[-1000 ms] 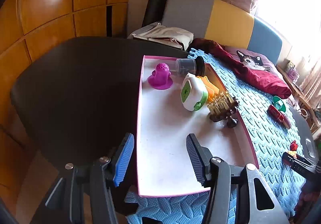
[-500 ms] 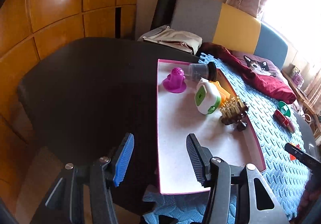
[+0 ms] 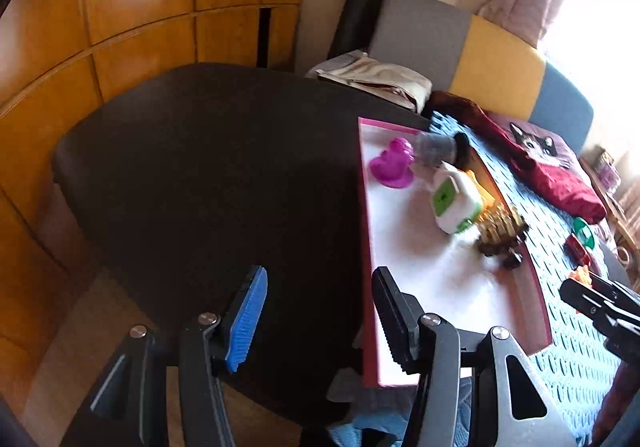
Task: Organize rigid objects
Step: 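Carry the orange cube blocks into the white tray and release them with the right gripper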
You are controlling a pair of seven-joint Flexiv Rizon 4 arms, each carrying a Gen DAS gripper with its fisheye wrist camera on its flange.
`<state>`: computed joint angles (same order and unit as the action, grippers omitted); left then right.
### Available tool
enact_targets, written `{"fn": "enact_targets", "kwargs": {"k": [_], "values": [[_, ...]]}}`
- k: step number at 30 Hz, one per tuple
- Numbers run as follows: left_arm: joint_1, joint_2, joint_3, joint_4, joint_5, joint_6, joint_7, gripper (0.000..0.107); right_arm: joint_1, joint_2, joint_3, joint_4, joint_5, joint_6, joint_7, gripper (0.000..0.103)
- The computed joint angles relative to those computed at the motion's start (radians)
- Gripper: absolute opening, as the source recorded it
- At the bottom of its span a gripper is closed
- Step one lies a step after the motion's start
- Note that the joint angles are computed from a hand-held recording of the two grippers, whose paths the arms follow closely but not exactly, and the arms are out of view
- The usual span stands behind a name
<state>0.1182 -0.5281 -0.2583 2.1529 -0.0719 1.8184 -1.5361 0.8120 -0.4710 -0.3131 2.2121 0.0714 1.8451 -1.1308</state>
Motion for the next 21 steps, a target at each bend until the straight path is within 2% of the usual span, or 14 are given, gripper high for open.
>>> {"fn": "enact_targets", "kwargs": {"k": [4,9,16,21], "values": [[0.002,0.008,0.024,0.007,-0.009,0.009,-0.013,0.055,-0.066,-0.033,0.082,-0.095,-0.098,-0.060,-0.025,0.060],[0.006,0.008,0.044,0.013,-0.017,0.008,-0.024,0.055,-0.123,-0.090,0.141,-0.208,-0.198,-0.120,-0.014,0.060],[0.027,0.005,0.036,0.016,-0.017,-0.001,-0.028,0.055,-0.102,-0.161,0.093,-0.316,-0.304,-0.165,0.020,0.060],[0.022,-0.006,0.039,0.007,-0.022,-0.011,-0.026,0.056,-0.152,-0.215,0.124,-0.420,-0.370,-0.219,0.023,0.060]]}}
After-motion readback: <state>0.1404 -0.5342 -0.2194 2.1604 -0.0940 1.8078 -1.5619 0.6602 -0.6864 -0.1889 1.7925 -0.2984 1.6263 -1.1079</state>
